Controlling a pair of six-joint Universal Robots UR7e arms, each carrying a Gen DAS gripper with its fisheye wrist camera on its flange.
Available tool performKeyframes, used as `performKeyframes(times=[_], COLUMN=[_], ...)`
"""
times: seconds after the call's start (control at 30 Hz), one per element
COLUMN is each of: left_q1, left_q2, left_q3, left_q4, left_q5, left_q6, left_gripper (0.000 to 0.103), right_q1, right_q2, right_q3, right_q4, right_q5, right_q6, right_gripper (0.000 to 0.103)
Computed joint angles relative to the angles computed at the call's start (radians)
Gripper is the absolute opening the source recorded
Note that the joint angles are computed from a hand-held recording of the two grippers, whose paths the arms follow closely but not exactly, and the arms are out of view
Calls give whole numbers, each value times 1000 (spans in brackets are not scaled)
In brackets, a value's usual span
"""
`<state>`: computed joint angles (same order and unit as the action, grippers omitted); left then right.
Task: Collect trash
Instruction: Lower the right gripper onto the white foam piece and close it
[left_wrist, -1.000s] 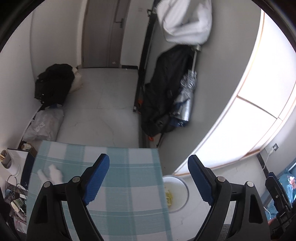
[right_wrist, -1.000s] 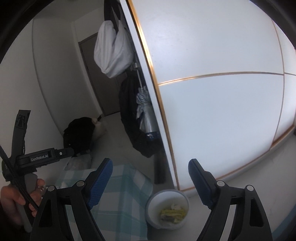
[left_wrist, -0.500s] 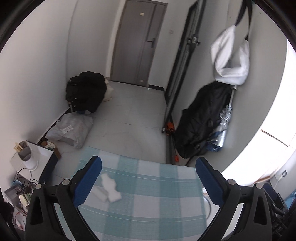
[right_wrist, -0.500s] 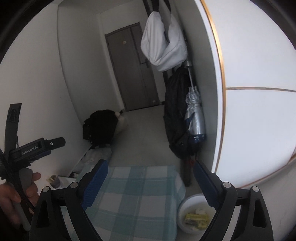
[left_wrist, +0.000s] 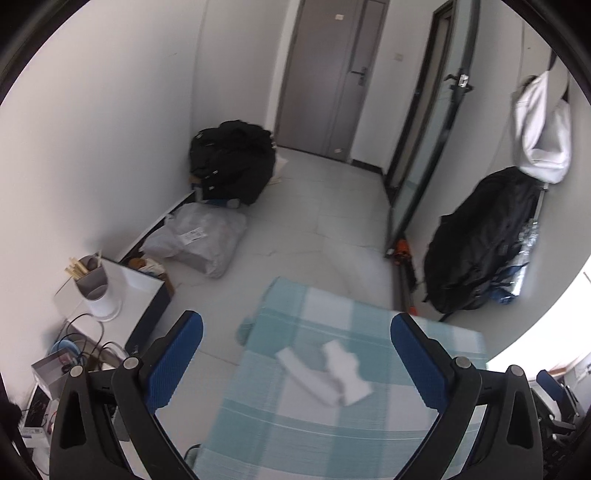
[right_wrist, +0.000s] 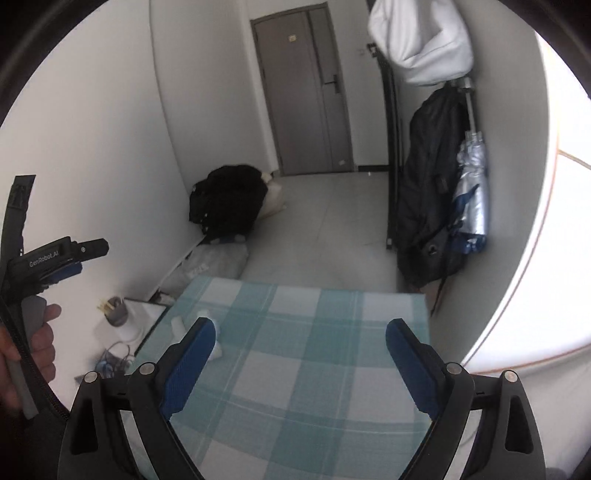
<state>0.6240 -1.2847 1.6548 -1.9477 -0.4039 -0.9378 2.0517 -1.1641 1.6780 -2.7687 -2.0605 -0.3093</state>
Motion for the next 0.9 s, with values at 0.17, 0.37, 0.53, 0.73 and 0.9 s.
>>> performKeyframes(times=[0.17, 0.37, 0.53, 0.73, 0.9], left_q1=[47, 66, 82, 96, 126], left_q2=[-32, -59, -63, -78, -99], left_q3=[0, 2, -8, -10, -5], left_q4=[80, 122, 127, 163, 166], left_q5=[-50, -98, -129, -140, -203], left_q6=[-83, -117, -109, -133, -175], left_gripper=[100, 100, 100, 100, 100], right_q1=[15, 15, 15, 14, 21], right_q2=[96, 197, 293, 424, 518], right_q3=[-59, -150, -264, -443, -538], right_q4=[46, 132, 220, 437, 532], right_q5=[-81, -138, -119, -56, -60], right_q6=[9, 26, 0, -28, -106], right_gripper=[94, 94, 94, 94, 92])
